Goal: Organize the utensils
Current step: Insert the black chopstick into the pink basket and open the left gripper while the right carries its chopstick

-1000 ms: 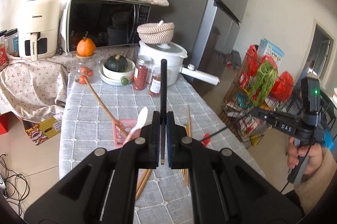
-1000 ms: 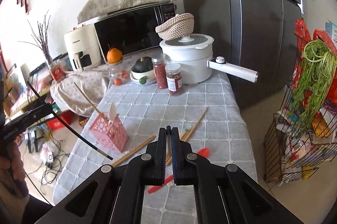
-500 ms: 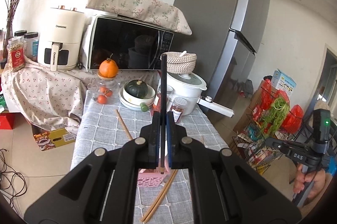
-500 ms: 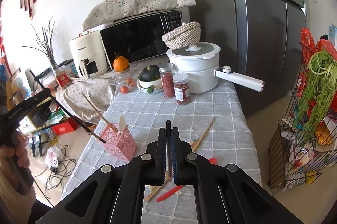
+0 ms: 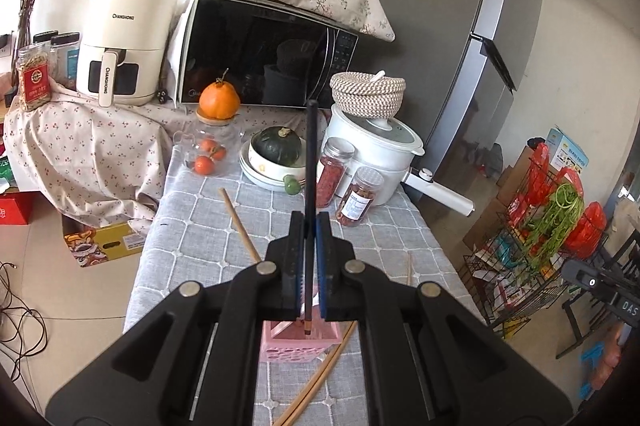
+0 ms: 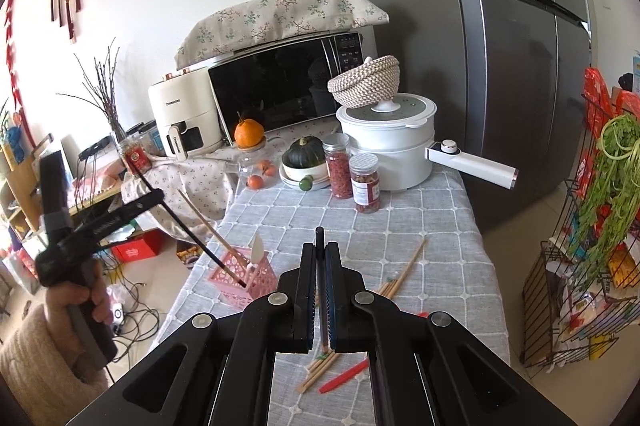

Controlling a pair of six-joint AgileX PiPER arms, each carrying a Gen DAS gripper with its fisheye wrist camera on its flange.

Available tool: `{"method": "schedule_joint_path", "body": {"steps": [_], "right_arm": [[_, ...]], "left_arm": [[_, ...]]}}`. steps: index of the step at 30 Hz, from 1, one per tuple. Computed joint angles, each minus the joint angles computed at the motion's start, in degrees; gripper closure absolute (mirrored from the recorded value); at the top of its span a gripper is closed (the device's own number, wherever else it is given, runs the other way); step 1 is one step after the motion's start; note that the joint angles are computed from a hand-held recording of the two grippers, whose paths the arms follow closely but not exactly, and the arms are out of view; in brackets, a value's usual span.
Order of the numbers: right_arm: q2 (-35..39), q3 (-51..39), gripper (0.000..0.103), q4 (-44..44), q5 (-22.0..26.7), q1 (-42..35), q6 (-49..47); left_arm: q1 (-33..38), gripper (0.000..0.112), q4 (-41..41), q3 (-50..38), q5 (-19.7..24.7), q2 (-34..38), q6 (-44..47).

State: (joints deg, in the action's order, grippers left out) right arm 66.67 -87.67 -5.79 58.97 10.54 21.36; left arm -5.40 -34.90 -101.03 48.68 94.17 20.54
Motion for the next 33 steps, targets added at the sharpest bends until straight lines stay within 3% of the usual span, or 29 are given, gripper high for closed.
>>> {"method": "schedule_joint_path", "body": {"steps": [5,13,16,18,20,24,33], "right_arm": [[1.1,-1.92,0.099,-1.22,0.15,1.99,0.89],[2.38,-4.4,0.099,0.52,-0.61,2.85,0.55],[3.01,-4.84,0.099,2.9,-0.81,2.22,0.2],[3.54,-5.29,0.099,3.32,-0.82,2.41,0.13],[4.01,-5.79,0.099,3.22,-0.84,2.92,0.31],[5.03,-7.14,0.099,3.82,-0.35,3.16,0.0],[8.13,-13.13,0.099,3.5,2.24,4.55,1.85]], "left_arm": [[-1.34,0.106,2.51,-1.43,-0.28,3.02,-3.04],[-3.47,0.104,8.04,-6.24,2.83,7.49,-8.45],[-5.03,0.083,10.79,-5.99,2.86,6.77,-9.54],[-5.62,0.061,11.69,-5.39,2.72,6.01,-9.44],[-5.88,0.053,12.03,-4.78,3.05,5.07,-8.62],[-4.53,0.041,11.0,-3.99,4.91,3.53,-6.4],[1.72,0.038,8.24,-3.65,10.25,2.8,-4.63]]}}
